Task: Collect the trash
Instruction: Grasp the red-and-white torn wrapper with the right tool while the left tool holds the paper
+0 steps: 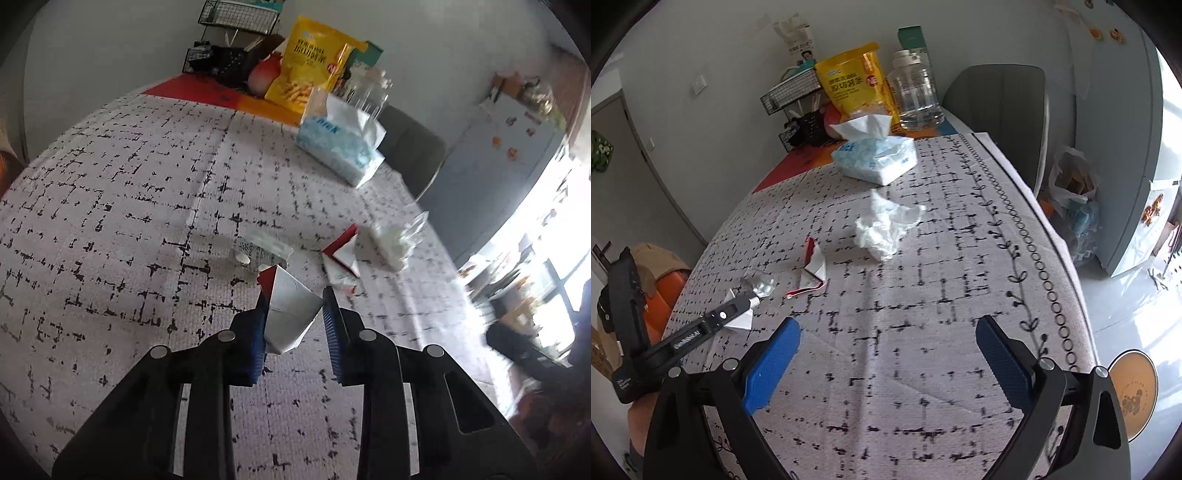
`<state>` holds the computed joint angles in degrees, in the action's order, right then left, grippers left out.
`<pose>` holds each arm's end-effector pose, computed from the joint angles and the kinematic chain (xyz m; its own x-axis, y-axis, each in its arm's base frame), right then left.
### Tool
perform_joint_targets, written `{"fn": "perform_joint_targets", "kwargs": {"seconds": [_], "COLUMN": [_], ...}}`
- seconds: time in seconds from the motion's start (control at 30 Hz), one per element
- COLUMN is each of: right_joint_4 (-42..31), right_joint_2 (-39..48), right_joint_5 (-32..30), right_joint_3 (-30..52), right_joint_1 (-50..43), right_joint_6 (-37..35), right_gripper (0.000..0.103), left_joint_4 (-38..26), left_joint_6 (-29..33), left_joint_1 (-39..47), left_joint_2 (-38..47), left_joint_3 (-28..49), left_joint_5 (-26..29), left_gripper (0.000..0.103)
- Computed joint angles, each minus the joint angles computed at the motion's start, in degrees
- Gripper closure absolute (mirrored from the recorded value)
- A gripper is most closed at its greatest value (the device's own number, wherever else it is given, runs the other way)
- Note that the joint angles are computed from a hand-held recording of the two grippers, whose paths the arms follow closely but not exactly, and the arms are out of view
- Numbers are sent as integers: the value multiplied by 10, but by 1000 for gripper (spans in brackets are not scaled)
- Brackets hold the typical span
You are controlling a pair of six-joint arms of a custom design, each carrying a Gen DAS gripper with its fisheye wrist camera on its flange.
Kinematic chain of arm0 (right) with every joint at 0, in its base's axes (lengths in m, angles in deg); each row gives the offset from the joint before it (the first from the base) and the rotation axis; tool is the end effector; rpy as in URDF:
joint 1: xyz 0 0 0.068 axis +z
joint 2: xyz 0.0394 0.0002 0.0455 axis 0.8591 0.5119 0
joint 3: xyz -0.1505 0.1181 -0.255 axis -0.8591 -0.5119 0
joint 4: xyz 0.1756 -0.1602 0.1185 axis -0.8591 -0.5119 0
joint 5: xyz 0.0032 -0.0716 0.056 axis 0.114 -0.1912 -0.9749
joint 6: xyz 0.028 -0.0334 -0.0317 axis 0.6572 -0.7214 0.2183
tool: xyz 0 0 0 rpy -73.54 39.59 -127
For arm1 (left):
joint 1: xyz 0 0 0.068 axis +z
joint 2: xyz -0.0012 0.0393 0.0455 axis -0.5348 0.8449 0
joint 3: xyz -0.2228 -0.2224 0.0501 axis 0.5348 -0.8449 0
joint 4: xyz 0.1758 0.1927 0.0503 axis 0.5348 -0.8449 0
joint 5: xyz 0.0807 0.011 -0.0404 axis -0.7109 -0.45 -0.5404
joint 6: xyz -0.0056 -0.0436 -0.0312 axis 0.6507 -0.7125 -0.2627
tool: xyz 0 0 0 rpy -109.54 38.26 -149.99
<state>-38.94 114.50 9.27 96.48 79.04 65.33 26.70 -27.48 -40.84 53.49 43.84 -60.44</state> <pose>0.1818 0.0669 0.3478 -0.7362 0.0744 -0.6727 -0.1340 0.9582 0.2526 0.2137 -0.0391 0.3273 -0.7021 -0.2602 -0.6628 0.0378 0.9159 -0.3997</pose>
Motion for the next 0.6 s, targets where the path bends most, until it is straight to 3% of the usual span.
{"fn": "perform_joint_targets", "kwargs": {"seconds": [0.37,0.6], "right_joint_4": [12,28], "right_joint_2": [62,125], "right_joint_5": [81,87], "right_joint_3": [38,68], "right_joint_1": [133,164], "right_joint_6": [41,38], "right_gripper": [14,31], "left_joint_4": [-27,-4], "left_joint_6": [39,49], "left_joint_1": [188,290], "left_joint_2": [-71,-48], "left_joint_3": [5,-14], "left_joint_5": [142,211], "left_gripper": [75,75]}}
